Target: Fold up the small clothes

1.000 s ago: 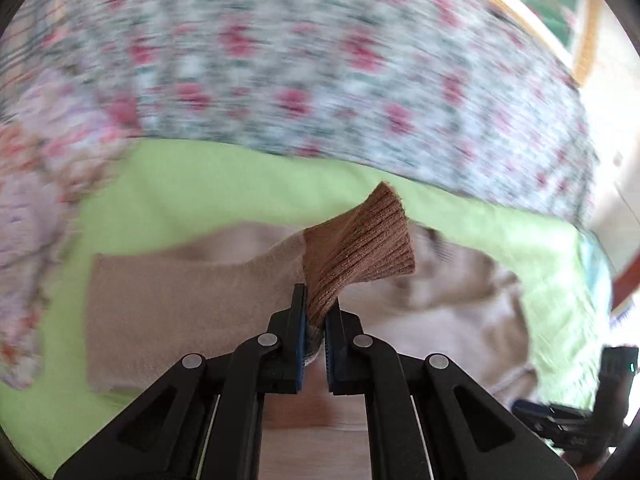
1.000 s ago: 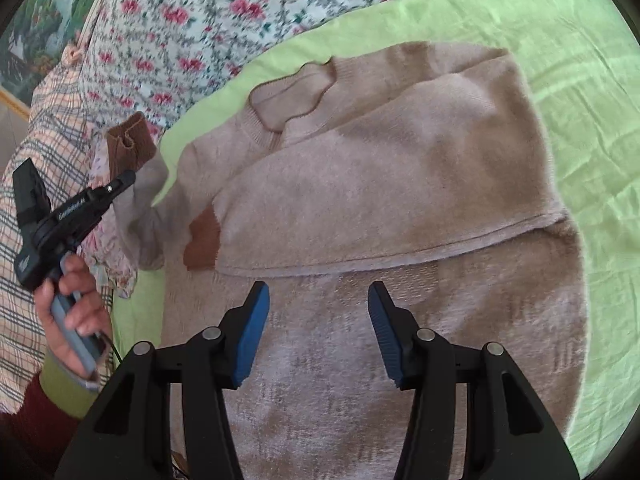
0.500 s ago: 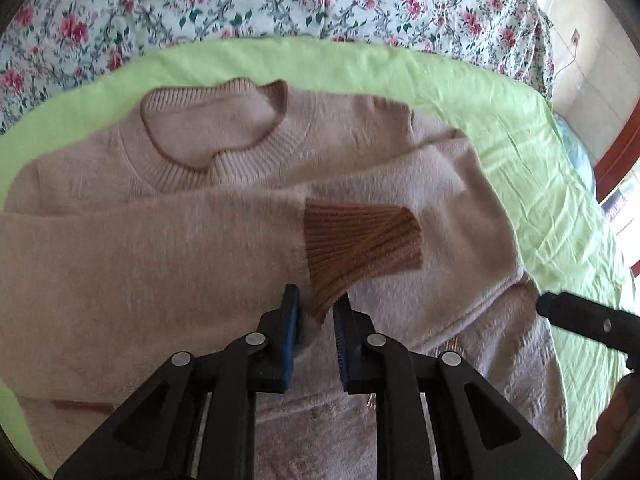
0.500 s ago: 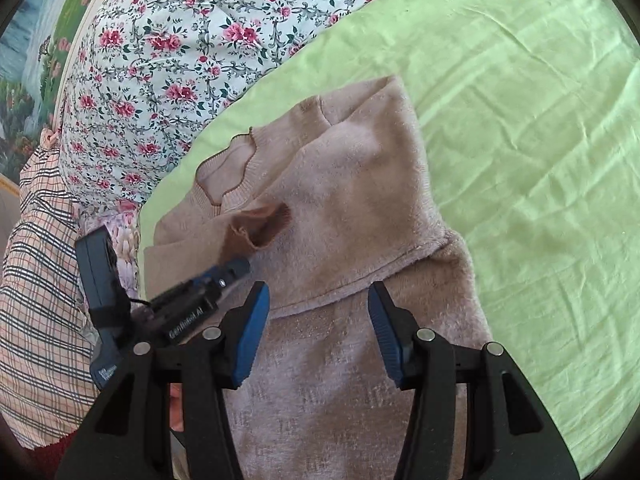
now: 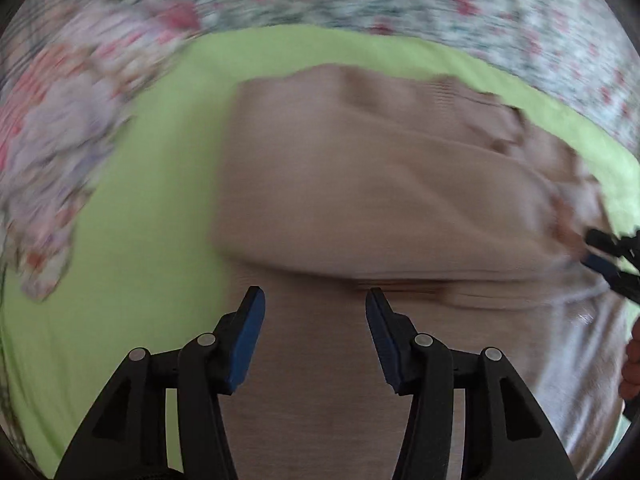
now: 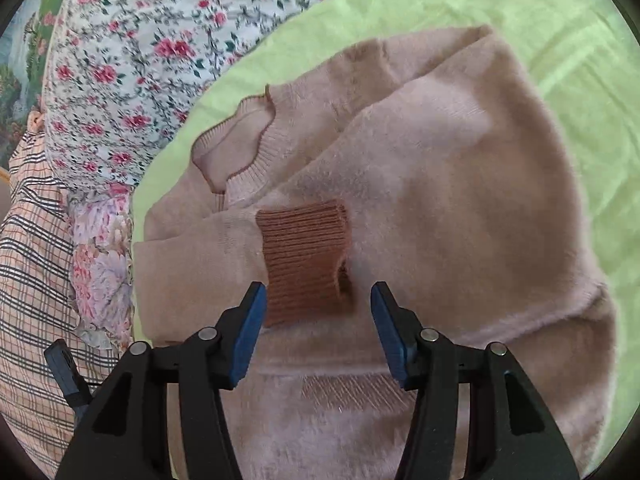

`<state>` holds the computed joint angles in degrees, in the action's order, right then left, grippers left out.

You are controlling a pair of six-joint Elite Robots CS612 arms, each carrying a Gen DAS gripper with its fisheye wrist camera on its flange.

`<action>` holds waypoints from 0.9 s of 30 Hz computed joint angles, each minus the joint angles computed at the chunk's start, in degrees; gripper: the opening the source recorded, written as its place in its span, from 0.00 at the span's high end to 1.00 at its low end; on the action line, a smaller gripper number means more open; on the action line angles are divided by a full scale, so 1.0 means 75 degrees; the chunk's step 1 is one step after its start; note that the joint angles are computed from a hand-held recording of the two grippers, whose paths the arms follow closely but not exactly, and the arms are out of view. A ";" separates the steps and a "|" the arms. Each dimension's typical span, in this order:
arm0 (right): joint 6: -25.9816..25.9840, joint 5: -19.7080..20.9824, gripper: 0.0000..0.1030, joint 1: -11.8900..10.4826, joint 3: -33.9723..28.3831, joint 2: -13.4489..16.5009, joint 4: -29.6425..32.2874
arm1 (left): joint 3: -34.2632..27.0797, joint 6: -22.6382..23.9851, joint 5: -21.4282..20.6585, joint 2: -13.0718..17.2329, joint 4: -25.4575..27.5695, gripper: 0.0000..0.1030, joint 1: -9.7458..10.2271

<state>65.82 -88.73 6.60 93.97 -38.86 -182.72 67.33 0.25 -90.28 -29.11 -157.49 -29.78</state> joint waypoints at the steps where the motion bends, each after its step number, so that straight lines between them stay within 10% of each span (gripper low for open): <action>1: -0.0050 0.0099 0.48 -0.0019 -0.0116 0.0075 0.0077 | -0.0183 -0.0321 0.0113 0.0091 0.0199 0.49 0.0090; 4: -0.0183 0.0342 0.91 -0.0054 -0.0325 0.0166 0.0016 | -0.0598 -0.0736 0.0331 0.0309 0.0482 0.49 0.0214; 12: -0.0495 -0.1252 0.91 0.0083 0.0715 -0.0619 -0.1068 | -0.1270 -0.0820 0.0364 0.0650 0.0748 0.49 0.0167; 27: -0.0688 -0.1623 0.92 0.0100 0.0913 -0.0548 -0.0286 | -0.1164 -0.1282 0.0106 0.0612 0.0900 0.51 0.0218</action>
